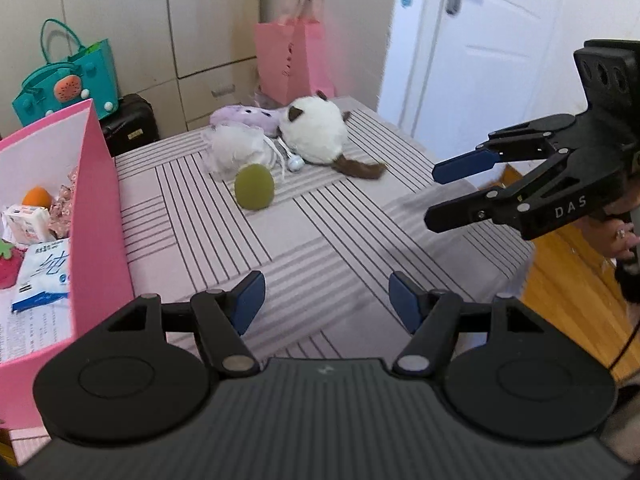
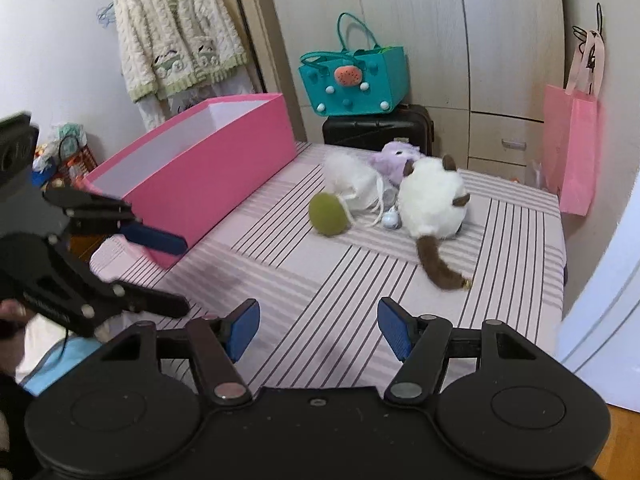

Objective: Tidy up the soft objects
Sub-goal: 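Grasp the green sponge with the left gripper while the right gripper grasps the white bath puff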

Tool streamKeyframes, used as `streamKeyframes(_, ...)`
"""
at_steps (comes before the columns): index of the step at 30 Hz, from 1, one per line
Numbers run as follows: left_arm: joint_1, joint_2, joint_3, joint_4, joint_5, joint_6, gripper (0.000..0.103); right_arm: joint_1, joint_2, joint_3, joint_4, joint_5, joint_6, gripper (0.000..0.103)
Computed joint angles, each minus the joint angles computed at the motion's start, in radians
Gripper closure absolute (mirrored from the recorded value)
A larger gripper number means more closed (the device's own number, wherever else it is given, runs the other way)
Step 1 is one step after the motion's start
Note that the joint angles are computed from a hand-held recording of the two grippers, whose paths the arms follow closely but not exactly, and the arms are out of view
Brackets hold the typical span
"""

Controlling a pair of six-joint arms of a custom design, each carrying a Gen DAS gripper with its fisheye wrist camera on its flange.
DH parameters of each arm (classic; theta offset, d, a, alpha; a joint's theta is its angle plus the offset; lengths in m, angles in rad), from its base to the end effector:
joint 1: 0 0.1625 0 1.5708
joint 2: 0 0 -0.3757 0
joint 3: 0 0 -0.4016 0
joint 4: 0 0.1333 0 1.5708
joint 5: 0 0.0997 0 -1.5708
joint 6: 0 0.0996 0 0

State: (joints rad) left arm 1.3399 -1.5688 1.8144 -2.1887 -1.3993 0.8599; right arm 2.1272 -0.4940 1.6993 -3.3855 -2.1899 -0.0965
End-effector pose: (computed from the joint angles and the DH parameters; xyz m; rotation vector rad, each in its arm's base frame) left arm 0.0276 -0.5395 0.3854 1.4307 2.4462 -0.4321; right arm 0.3823 -0.4717 -0.0439 0.5671 -2.4641 0.9538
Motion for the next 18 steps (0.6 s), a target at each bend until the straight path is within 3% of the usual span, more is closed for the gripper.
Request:
streamKeyframes(7,0.019,0.085,0.043,-0.235,-0.019,-0.018,0.037,-0.045,0.067,-0.105,-0.058,0.028,-0.075,0.033)
streamKeyframes(12,0.024,0.14,0.067,-0.407,-0.027,-0.004,0.038,-0.037,0.174,-0.254,-0.135,-0.066,-0.188,0.033)
streamKeyframes(18,0.025,0.222,0.051,-0.541,-0.027,-0.001,0.041,-0.072,0.19,-0.334,-0.037,0.02,-0.144,0.033)
